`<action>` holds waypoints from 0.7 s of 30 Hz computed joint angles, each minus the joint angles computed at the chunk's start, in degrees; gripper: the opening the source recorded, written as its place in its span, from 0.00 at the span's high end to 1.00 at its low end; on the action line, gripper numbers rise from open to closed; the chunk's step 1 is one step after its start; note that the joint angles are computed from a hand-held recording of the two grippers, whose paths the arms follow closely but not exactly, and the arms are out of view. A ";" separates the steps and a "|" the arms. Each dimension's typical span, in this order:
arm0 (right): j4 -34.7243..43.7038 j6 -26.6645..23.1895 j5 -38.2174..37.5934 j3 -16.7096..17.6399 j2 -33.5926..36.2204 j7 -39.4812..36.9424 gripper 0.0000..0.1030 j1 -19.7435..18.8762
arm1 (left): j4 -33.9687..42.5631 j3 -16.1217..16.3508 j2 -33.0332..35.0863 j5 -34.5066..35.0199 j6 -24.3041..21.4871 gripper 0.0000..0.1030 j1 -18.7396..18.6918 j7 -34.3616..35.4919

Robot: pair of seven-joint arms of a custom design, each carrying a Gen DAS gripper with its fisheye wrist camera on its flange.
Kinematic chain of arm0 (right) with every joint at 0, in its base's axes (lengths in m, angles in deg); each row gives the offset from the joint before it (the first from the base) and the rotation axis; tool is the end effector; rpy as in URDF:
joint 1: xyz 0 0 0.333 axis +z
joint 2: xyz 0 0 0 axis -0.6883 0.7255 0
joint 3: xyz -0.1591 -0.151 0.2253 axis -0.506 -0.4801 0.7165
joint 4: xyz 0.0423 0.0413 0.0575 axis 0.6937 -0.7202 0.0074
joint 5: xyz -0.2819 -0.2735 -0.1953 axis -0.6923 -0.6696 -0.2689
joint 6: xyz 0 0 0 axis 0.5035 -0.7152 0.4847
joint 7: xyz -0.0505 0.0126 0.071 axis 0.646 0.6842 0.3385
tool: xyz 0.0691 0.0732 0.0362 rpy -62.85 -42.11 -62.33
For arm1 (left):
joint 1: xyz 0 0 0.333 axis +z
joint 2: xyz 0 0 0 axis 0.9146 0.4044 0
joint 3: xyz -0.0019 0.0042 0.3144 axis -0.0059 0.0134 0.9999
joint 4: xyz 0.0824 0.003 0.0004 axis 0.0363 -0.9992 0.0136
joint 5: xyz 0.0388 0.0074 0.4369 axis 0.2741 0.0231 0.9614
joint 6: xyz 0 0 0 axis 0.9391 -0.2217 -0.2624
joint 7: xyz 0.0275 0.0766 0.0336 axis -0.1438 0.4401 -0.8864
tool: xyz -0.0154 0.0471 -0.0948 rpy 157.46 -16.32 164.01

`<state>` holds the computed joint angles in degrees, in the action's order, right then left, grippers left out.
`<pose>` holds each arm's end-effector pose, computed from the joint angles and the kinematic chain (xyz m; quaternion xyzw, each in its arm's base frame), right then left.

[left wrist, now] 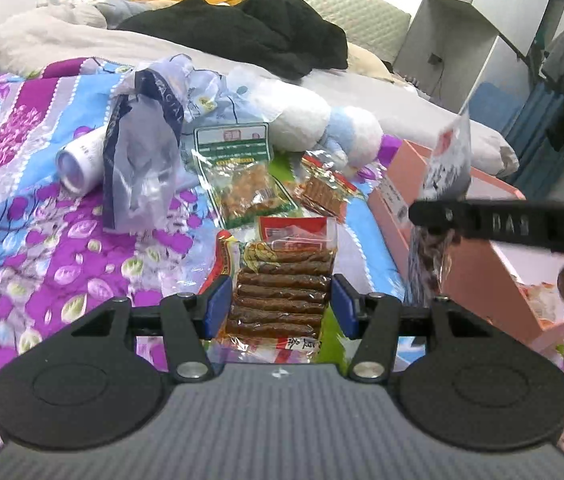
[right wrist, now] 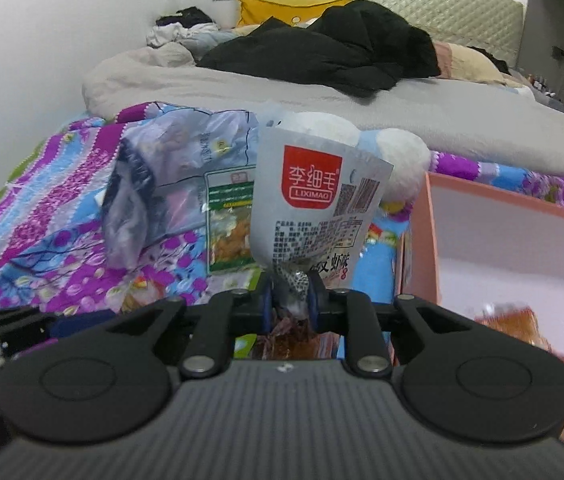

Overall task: Organize snacks
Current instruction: 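Carry the sausage-stick packet with left while right carries the shrimp packet over the box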

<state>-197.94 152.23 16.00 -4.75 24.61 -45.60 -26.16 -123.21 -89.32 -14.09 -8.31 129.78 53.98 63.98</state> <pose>0.5177 0.0904 0.4983 -0.8117 0.4094 -0.1884 0.3715 0.4134 -0.3183 0.4075 -0.7444 0.5070 -0.3653 0.2355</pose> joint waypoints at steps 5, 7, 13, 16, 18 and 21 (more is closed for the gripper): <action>-6.97 -0.38 1.34 -1.21 -7.52 0.05 0.80 0.18 | -2.52 -1.20 -4.04 -4.40 -2.51 0.42 -1.88 2.83; -9.09 -0.17 1.57 -1.66 -9.68 0.93 0.80 0.21 | -3.71 -1.67 -5.65 -6.11 -2.56 0.42 -2.34 3.03; -13.46 -0.09 0.72 -1.83 -14.20 5.96 0.80 -0.07 | -5.38 -2.93 -8.87 -9.71 -3.04 0.42 -2.46 5.38; -14.21 0.54 1.55 -3.14 -15.70 5.79 0.80 1.40 | -5.80 -2.89 -10.28 -11.86 -3.00 0.42 -2.51 7.88; -14.29 1.64 2.02 -3.81 -16.32 5.19 0.80 2.45 | -5.75 -2.83 -11.09 -13.24 -3.28 0.42 -2.45 10.10; -13.78 1.80 3.12 -5.26 -17.05 4.46 0.80 3.67 | -4.99 -3.17 -11.97 -14.52 -3.76 0.42 -1.80 12.75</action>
